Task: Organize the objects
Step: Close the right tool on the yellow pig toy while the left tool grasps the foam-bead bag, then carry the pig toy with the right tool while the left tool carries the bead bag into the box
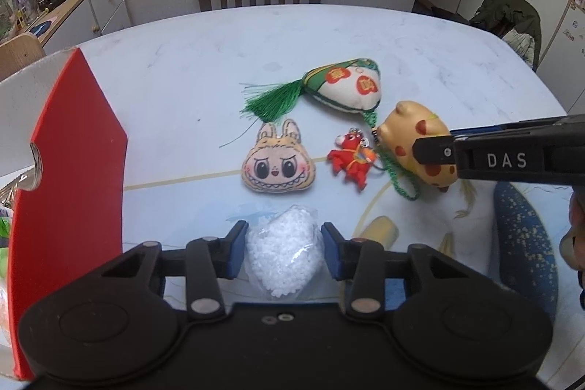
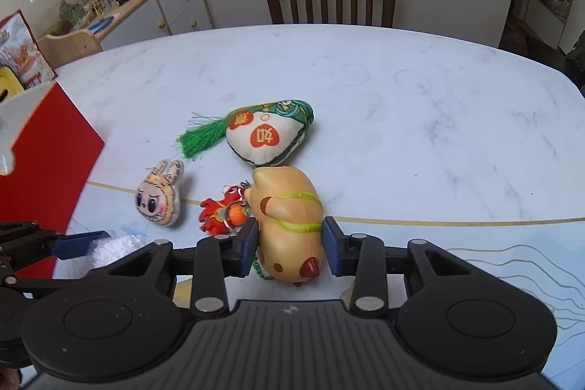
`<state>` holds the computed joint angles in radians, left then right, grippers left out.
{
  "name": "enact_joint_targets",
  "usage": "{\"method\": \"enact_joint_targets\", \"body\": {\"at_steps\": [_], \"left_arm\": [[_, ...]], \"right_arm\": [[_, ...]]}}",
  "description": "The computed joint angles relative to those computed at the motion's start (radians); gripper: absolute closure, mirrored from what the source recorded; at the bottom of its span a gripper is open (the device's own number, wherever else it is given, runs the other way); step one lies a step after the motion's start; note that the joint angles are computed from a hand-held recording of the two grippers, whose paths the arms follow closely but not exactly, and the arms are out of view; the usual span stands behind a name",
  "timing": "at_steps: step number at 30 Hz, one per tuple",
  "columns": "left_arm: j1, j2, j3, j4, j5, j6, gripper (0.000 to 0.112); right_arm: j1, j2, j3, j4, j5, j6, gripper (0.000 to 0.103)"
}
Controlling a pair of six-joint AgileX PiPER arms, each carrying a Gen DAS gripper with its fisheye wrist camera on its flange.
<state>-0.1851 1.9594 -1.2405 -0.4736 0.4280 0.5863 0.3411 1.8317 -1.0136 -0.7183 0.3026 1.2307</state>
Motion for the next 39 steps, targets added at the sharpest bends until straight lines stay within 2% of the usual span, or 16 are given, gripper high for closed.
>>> {"method": "enact_joint_targets", "body": {"at_steps": [4,15,25,31,39], "left_arm": [[0.000,-0.037,0.019,-0.026,0.012,0.031,0.071],[0.046,-0.149,0.047,-0.090,0.109,0.103,0.071],[0.132,-0.249,0.055,-0.110,0.228,0.146,0.071],[0.223,-0.286,0.049,-0.146,0.310,0.220,0.071],[0.364,-0.281,0.003,-0.181,0.418,0.328,0.071]], "right_arm": [[0.017,-0.045,0.029,-0.003,0.002,0.014,0.067],[0.083,-0.184,0.080,0.047,0.062,-0.007,0.067],[0.201,-0.306,0.051,0.084,0.188,-0.014,0.067],[0.291,-0.316,-0.021,0.079,0.282,0.007,0.067],[0.394,-0.256,-0.149,0.065,0.367,0.038,0.067]]}}
